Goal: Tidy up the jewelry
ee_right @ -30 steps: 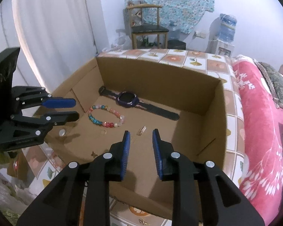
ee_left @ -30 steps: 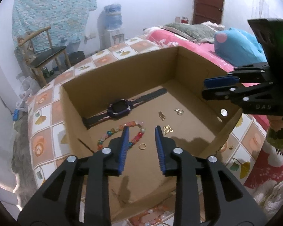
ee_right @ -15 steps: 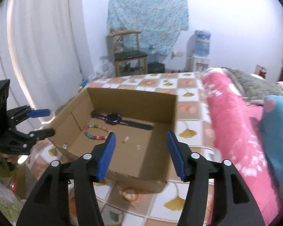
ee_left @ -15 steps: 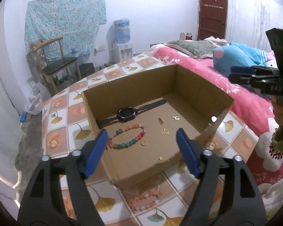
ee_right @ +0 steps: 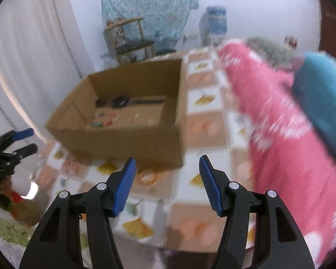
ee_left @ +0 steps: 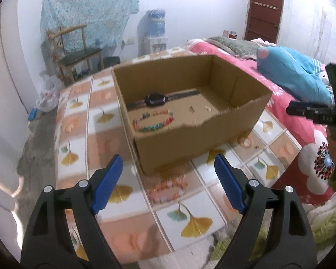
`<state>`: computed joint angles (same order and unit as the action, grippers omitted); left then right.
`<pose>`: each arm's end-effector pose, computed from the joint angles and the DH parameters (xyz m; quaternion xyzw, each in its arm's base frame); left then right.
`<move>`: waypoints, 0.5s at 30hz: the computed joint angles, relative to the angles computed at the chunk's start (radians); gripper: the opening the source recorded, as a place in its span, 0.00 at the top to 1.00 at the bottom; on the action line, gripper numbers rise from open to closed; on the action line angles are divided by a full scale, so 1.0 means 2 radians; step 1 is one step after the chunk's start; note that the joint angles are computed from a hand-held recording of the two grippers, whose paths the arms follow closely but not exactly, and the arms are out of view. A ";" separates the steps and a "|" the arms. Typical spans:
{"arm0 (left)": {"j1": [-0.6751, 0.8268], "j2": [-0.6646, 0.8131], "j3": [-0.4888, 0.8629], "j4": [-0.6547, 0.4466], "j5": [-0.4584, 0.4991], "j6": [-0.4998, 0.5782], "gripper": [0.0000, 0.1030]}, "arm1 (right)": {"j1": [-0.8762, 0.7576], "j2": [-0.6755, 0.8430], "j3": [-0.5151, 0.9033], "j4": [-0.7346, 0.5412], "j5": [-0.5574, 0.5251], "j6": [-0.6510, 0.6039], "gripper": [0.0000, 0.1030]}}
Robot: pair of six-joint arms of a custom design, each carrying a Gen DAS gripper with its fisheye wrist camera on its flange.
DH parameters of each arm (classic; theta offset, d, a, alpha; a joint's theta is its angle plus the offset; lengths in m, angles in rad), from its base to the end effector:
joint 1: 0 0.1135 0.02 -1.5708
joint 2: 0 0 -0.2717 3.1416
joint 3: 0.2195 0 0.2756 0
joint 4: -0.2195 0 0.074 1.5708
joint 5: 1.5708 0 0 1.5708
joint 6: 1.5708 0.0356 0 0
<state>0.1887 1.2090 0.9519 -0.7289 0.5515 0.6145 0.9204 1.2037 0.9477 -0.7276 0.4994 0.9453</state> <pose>0.2558 0.0299 0.2703 0.2714 0.8840 -0.1316 0.3572 0.1687 0.1936 0.2694 0.0831 0.9266 0.0844 0.3570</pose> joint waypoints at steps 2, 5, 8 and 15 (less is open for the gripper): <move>0.001 -0.004 -0.015 0.001 -0.008 0.000 0.22 | 0.002 0.008 -0.019 0.035 -0.027 0.008 0.44; -0.005 -0.006 -0.037 0.013 -0.020 -0.009 0.22 | 0.002 0.040 -0.035 0.086 -0.062 0.009 0.44; -0.017 -0.002 -0.061 0.033 -0.038 -0.021 0.22 | -0.001 0.082 -0.026 0.101 -0.076 0.003 0.44; -0.066 0.007 -0.091 0.070 -0.075 -0.027 0.29 | -0.006 0.124 -0.005 0.102 -0.077 -0.008 0.44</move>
